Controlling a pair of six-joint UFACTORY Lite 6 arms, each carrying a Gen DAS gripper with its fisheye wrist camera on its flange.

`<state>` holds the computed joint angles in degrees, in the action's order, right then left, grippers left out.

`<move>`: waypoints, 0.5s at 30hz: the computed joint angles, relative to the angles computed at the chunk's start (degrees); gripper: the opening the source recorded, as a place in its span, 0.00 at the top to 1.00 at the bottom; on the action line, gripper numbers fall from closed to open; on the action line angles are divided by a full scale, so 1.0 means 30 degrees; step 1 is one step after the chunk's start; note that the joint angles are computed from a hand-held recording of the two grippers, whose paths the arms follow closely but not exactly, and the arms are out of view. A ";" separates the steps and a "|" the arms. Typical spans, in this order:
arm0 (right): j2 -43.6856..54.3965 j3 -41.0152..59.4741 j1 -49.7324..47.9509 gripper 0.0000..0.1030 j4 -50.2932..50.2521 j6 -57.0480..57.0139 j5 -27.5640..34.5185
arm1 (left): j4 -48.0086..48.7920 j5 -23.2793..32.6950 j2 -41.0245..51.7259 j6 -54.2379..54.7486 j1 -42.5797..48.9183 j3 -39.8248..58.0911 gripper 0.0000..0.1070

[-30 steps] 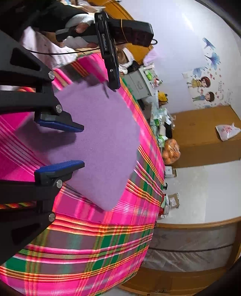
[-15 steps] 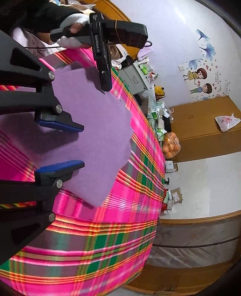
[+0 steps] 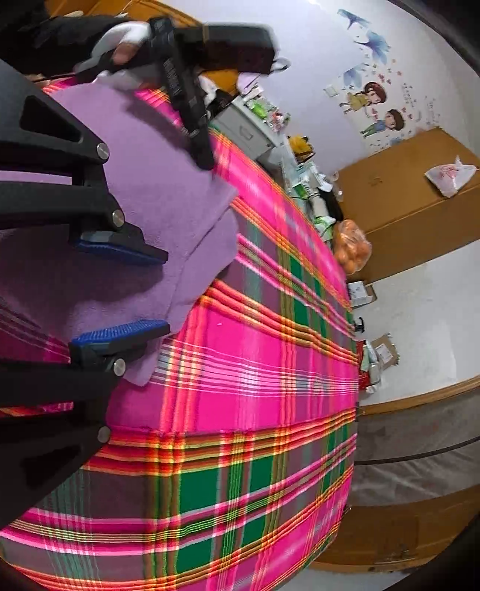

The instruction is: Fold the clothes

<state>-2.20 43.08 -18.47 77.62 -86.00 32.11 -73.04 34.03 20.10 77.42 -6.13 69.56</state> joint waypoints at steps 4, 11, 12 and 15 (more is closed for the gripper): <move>0.0397 0.0140 -0.0104 0.69 0.0153 -0.0132 0.0127 | -0.0327 -0.0019 0.0069 -0.0143 -0.0024 -0.0033 0.78; -0.0700 -0.0605 0.1745 0.69 -0.0165 0.0398 -0.2735 | -0.0422 -0.0513 -0.0108 -0.0427 -0.0257 -0.0282 0.78; -0.0684 -0.0591 0.1615 0.69 -0.0175 0.0397 -0.2541 | -0.0538 -0.0241 0.0031 -0.0435 -0.0113 -0.0173 0.78; -0.0618 -0.0544 0.1209 0.69 -0.0196 0.0375 -0.1943 | -0.0918 0.0467 0.0356 -0.0384 0.0277 0.0058 0.78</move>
<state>-4.06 41.45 -14.84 77.03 -84.88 26.28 -75.79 35.43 21.17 76.26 -5.30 69.74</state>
